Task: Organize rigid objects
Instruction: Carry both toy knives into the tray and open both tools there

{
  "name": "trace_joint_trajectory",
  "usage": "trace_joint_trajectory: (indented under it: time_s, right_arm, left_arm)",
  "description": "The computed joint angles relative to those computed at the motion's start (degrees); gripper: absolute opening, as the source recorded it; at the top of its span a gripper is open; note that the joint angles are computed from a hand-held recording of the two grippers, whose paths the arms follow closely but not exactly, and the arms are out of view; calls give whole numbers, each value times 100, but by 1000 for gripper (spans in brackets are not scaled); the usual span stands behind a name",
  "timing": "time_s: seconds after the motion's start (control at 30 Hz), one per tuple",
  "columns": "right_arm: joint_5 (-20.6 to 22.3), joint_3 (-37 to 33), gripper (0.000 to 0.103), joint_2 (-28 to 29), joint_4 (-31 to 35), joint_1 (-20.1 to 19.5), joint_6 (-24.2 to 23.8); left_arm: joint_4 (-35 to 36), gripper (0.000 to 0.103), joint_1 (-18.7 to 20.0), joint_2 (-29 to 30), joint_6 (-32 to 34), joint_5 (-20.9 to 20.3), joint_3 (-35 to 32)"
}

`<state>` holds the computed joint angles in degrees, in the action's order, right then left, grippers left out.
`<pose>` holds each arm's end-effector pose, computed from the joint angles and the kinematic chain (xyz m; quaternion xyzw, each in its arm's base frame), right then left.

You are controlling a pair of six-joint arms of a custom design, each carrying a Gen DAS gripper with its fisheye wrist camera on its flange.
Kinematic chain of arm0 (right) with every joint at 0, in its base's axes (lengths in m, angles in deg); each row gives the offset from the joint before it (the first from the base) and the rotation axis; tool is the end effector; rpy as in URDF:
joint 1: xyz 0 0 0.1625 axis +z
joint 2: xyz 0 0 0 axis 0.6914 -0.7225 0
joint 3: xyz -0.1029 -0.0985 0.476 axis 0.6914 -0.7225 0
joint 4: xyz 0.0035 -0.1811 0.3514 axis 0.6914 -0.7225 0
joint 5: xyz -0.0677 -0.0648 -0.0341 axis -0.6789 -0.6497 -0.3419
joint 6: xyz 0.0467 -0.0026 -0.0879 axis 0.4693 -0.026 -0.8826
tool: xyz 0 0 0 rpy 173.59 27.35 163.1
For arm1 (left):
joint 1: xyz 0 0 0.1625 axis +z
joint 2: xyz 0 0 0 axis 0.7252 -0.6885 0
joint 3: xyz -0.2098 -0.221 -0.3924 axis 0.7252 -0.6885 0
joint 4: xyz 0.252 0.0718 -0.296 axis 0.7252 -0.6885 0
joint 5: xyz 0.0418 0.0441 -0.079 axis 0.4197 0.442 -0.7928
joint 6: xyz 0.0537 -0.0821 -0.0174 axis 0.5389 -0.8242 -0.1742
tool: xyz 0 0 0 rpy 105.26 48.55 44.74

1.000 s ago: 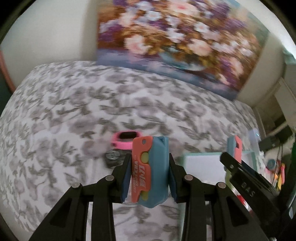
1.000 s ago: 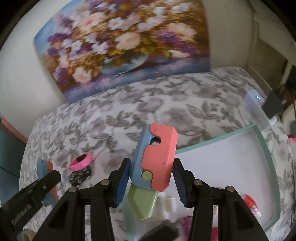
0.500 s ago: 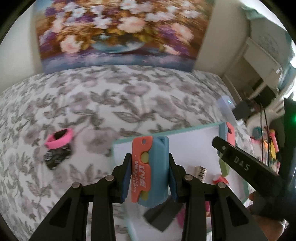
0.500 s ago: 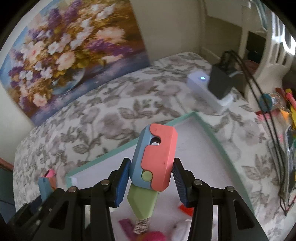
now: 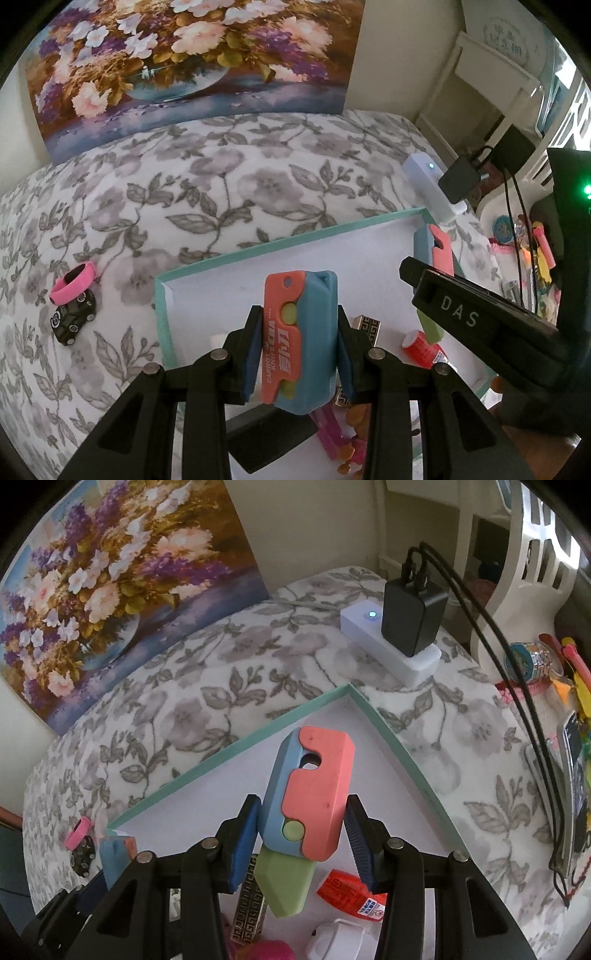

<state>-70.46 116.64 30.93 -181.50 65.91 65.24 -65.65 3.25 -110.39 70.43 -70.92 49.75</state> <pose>0.2429 -0.5120 0.0976 -0.1382 -0.8890 0.2792 0.3356 -0.1816 -0.5105 0.1600 0.2072 0.9290 -0.1340 0.2757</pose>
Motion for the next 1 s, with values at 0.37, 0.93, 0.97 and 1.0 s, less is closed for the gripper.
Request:
trace_joint_trajectory:
  time_s: [0.37,0.93,0.97,1.0]
  right_arm:
    - [260,14,50,50,225,-151,81]
    - [155,-115,50,28,387,-54,-33]
    - [138,-129,50,16,376,-26,-55]
    - [131,-136,50,6,345,2,-83]
  left_arm:
    - [136,37,114,127,-144,26,-48]
    - [225,49,96,-25,-143,-5,-98]
    - [232,49,89,-53,-151,16,-102]
    - [242,49,78,-80,-164,57,-110]
